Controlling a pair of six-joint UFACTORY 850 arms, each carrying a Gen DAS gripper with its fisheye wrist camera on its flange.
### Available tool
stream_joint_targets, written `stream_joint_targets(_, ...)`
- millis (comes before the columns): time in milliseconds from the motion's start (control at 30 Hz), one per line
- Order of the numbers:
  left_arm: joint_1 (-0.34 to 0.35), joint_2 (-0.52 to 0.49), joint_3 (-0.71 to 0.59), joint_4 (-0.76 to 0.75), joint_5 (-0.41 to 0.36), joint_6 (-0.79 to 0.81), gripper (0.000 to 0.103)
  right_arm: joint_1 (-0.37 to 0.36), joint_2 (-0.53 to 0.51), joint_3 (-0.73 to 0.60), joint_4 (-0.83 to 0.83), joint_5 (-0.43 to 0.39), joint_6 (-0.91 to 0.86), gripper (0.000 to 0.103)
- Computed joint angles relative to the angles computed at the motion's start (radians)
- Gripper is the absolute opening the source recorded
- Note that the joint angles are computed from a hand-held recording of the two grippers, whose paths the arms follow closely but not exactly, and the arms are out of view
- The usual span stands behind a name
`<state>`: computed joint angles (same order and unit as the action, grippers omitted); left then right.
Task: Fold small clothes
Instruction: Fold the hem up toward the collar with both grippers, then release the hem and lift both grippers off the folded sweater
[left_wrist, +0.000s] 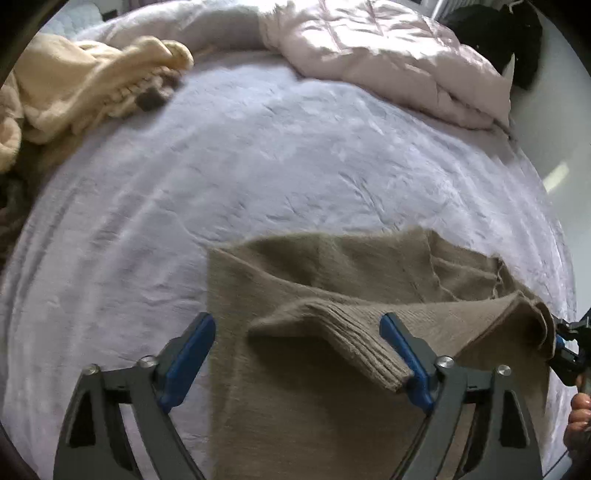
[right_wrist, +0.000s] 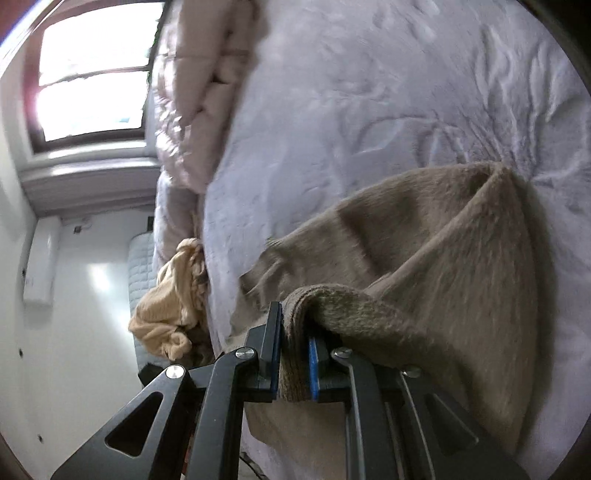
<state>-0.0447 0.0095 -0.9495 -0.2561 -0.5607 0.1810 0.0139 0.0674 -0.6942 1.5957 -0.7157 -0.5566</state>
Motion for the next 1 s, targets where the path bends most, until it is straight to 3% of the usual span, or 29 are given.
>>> stream_joint_targets(67,0.019,0.011,-0.002,-0.026,-0.024,0.029,0.09,-0.006,-0.011,-0.008,-0.031,0.005,0.049,0.021)
stream_joint_targets(133,0.037,0.035,0.003,-0.028,-0.042,0.051,0.09,-0.014,0.01,-0.004,-0.05,0.014,0.051,0.04)
stream_joint_targets(167,0.045,0.046,0.006,-0.033,-0.05,0.065,0.09,-0.018,0.027,0.001,-0.055,0.017,0.048,0.059)
stream_joint_targets(200,0.055,0.057,0.009,-0.049,-0.065,0.087,0.09,-0.026,0.046,0.01,-0.048,0.016,0.034,0.062)
stream_joint_targets(367,0.089,0.059,0.017,-0.232,-0.196,0.246,0.09,-0.043,0.091,0.011,-0.082,-0.03,0.014,0.061)
stream_joint_targets(433,0.07,0.047,0.027,-0.259,-0.237,0.291,0.09,-0.031,0.075,-0.01,-0.123,-0.063,0.006,0.059)
stream_joint_targets(567,-0.002,0.009,0.028,-0.233,-0.195,0.271,0.09,0.016,0.012,-0.075,-0.258,-0.033,0.049,0.059)
stream_joint_targets(667,-0.04,-0.039,-0.005,-0.168,-0.091,0.163,0.09,0.033,-0.033,-0.1,-0.284,0.026,0.077,0.059)
stream_joint_targets(767,-0.049,-0.095,-0.061,-0.05,-0.003,-0.013,0.09,0.033,-0.049,-0.113,-0.325,0.091,0.122,0.059)
stream_joint_targets(833,-0.049,-0.122,-0.101,0.119,0.046,-0.203,0.09,0.023,-0.046,-0.114,-0.338,0.123,0.149,0.059)
stream_joint_targets(1000,-0.014,-0.084,-0.114,0.156,-0.003,-0.208,0.09,0.002,-0.016,-0.104,-0.347,0.121,0.164,0.06)
